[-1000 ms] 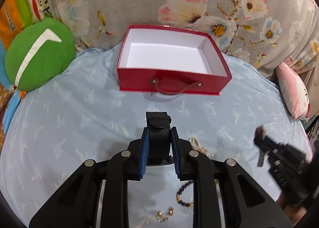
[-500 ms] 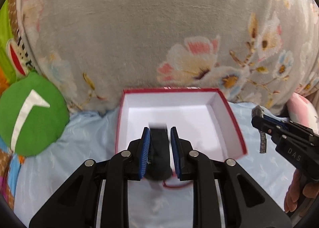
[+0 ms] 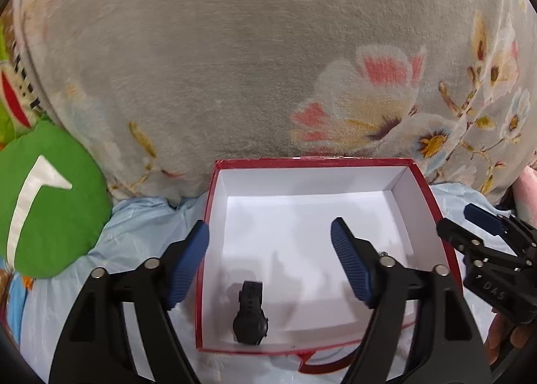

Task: Organize jewelry
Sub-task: 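Move both grippers back to the remaining jewelry, then grasp the pearl necklace with the left gripper while the right gripper grasps the gold bangle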

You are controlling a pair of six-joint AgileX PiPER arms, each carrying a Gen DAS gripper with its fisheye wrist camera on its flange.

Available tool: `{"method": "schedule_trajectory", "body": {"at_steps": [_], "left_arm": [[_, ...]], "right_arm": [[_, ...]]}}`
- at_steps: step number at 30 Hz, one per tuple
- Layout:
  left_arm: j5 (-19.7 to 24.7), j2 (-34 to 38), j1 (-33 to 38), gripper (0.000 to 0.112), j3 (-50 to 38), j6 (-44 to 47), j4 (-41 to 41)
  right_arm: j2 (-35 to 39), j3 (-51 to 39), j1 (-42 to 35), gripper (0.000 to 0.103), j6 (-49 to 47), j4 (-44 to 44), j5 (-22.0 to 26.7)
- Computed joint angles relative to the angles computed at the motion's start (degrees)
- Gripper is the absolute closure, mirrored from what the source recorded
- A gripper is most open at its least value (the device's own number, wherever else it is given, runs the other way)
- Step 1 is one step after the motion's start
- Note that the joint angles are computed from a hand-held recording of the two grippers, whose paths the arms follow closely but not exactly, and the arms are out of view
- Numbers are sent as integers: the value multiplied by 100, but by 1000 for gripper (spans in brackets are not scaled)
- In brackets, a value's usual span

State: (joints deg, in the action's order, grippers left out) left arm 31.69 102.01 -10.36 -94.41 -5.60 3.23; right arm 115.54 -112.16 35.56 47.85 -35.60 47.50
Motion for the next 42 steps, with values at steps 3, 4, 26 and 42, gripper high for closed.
{"method": "schedule_trajectory", "body": {"at_steps": [3, 4, 26, 42], "left_arm": [[-73, -515, 156, 32, 674, 298, -396], [-131, -744, 203, 29, 968, 347, -474], [662, -5516, 1147, 22, 6678, 2043, -2121], [874, -6044, 1851, 22, 7323, 2621, -2546]], "right_arm": [[-644, 975, 251, 41, 586, -392, -252], [-942, 1424, 421, 39, 903, -652, -331], [-2788, 5806, 5260, 32, 6518, -1962, 1869], [-1584, 5409, 4149, 32, 6402, -1909, 48]]}}
